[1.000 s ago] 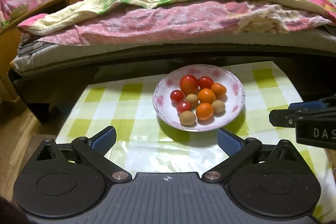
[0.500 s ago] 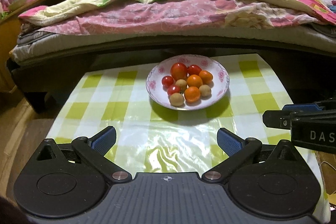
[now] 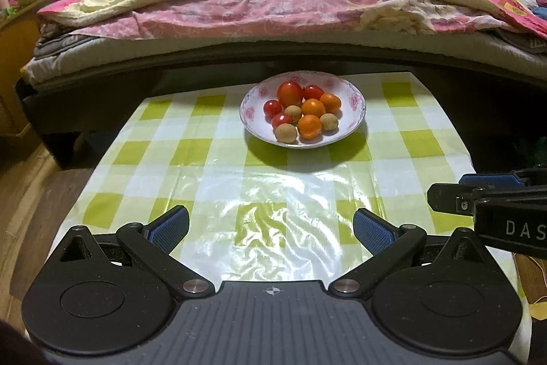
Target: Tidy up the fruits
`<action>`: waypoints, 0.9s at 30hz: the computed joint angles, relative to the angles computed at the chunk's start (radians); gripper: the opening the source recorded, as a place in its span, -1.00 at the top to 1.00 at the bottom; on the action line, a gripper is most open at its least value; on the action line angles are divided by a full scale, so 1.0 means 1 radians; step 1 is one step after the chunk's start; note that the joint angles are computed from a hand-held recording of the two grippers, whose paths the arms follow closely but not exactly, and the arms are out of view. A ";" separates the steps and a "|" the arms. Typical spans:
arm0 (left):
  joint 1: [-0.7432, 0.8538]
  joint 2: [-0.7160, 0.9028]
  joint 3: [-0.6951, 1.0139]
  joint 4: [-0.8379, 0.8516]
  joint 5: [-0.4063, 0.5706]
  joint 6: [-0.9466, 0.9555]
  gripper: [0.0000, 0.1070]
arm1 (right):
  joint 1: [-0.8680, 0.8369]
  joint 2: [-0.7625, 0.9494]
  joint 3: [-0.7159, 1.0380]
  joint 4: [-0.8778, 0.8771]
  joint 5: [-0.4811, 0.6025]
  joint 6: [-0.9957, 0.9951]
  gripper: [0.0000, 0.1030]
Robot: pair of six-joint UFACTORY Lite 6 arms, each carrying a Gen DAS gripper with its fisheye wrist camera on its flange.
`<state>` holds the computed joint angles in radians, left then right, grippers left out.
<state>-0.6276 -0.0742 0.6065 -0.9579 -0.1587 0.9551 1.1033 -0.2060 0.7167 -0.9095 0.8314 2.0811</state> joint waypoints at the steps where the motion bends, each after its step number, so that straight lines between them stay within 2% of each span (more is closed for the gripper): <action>1: -0.001 -0.004 -0.006 -0.001 -0.001 0.001 -0.93 | 0.006 0.003 0.002 0.003 0.003 0.003 0.32; 12: -0.018 -0.049 -0.062 -0.102 -0.005 0.092 -0.92 | 0.068 0.026 0.017 0.032 0.037 0.024 0.32; 27: -0.009 -0.119 -0.140 -0.311 0.017 0.312 -0.92 | 0.148 0.078 0.047 0.079 0.054 0.048 0.32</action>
